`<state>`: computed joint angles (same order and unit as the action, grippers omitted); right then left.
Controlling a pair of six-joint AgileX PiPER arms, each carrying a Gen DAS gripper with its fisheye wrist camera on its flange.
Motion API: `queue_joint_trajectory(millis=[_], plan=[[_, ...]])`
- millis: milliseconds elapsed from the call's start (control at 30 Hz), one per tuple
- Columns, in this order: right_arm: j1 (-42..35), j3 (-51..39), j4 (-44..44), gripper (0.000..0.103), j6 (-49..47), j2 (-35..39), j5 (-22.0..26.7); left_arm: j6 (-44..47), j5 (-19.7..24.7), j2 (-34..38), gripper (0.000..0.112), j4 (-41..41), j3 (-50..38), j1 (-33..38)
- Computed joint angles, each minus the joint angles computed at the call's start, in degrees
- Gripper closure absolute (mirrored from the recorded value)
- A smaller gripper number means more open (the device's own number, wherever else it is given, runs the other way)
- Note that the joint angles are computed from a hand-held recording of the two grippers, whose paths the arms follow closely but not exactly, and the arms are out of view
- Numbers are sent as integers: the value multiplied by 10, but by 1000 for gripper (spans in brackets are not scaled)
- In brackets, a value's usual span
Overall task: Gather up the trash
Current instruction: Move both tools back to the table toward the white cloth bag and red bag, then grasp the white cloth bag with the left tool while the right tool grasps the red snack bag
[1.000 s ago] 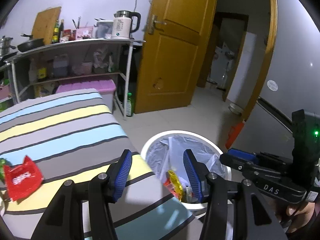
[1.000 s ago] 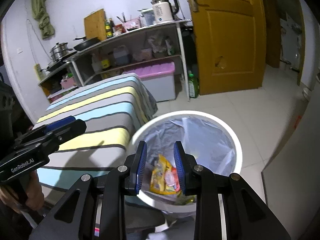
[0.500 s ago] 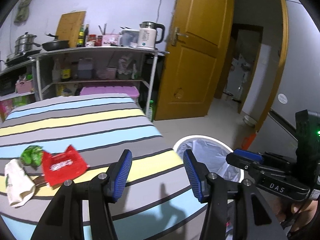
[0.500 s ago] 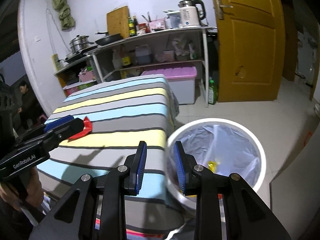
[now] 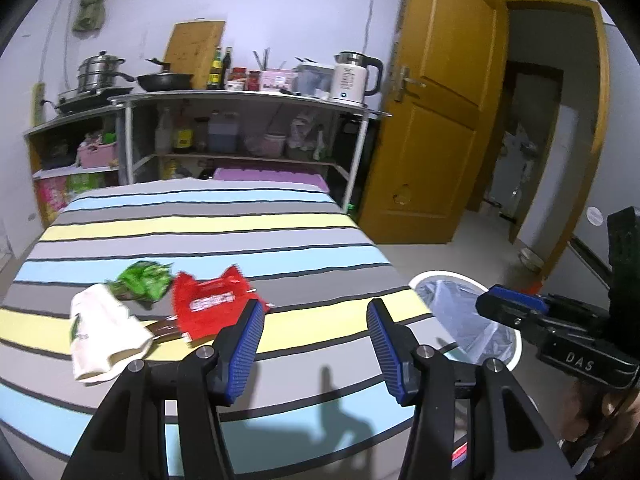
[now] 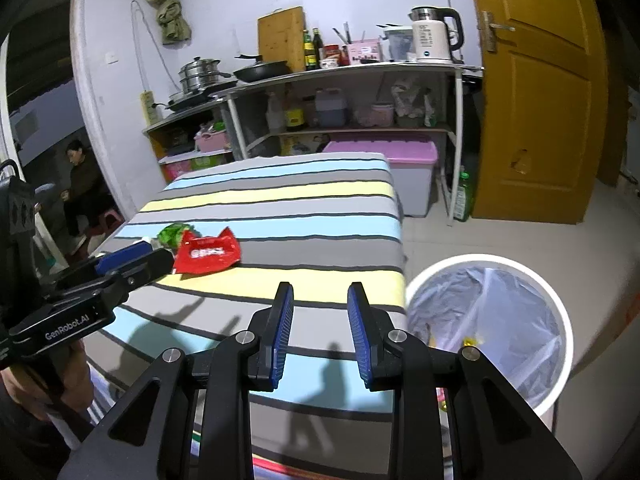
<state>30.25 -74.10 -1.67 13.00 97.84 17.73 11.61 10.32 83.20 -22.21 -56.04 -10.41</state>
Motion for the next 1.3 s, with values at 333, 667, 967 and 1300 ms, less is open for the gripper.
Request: queue_joint_trajectory(millis=[333,667,967,1300], plan=[[26,-35,37,63,-42,28,3,42,-8,-39,59,-38,49,66],[52,-99,39,61,-54,73,23,118,-14,-40,59,-113,70,147],[69,-154,15,60,-41,114,49,229,-8,-9,59,-222,66,215],[77,-241,26,59,-62,173,90,141,23,73,59,-134,6,257]])
